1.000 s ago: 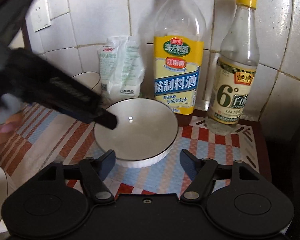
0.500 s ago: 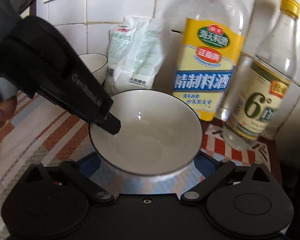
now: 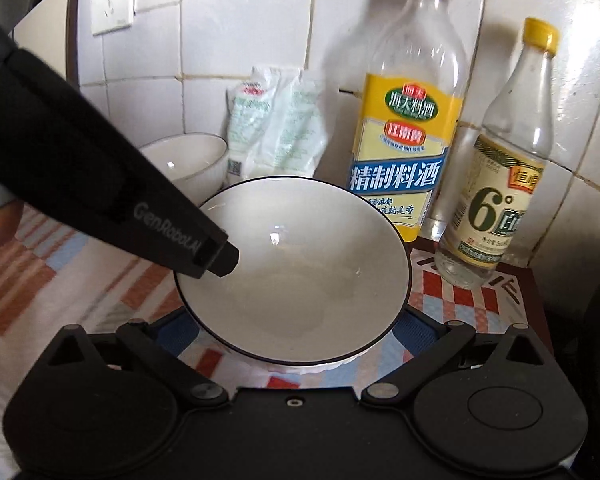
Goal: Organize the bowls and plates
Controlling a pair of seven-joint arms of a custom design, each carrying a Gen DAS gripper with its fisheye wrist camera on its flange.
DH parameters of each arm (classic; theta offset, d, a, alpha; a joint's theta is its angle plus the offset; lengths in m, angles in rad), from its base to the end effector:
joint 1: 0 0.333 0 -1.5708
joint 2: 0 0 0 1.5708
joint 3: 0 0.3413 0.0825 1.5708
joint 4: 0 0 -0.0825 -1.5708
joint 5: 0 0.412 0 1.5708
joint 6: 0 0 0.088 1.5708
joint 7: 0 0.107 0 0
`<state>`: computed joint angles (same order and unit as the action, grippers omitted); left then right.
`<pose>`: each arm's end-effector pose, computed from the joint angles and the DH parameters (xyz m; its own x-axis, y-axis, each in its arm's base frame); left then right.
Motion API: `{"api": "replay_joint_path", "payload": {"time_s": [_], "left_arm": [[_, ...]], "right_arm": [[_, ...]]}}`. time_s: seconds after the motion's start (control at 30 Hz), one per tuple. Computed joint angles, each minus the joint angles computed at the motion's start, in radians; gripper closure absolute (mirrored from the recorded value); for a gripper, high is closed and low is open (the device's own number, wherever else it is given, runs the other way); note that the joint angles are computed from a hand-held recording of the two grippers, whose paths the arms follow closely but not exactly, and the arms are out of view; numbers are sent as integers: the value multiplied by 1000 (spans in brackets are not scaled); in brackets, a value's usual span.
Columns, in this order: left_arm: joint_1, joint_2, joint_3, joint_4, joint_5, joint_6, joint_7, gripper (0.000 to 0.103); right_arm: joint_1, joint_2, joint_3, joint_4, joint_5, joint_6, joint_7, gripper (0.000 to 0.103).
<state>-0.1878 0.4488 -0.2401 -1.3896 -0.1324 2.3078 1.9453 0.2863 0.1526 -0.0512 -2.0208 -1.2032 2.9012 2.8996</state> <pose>0.7113 -0.2858 0.5278 -0.6452 -0.7624 0.0506 -0.6779 0.5406 -0.4981 0.6039 0.2035 0.4389 -0.0232 -0.9988 0.0435 -0.6203 -0.0198 -0.7841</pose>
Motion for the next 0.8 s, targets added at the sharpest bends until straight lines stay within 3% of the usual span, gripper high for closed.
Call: {"api": "replay_joint_path", "payload": {"time_s": [0.4, 0.53, 0.8], "left_arm": [[72, -239, 16, -146, -111, -140, 96, 90], [98, -303, 34, -193, -183, -168, 148, 89], [117, -397, 76, -270, -198, -201, 202, 89]], "right_arm": [[36, -187, 145, -62, 178, -237, -140, 1], [42, -224, 181, -75, 186, -263, -111, 1], [78, -238, 229, -64, 197, -327, -117, 1]]}}
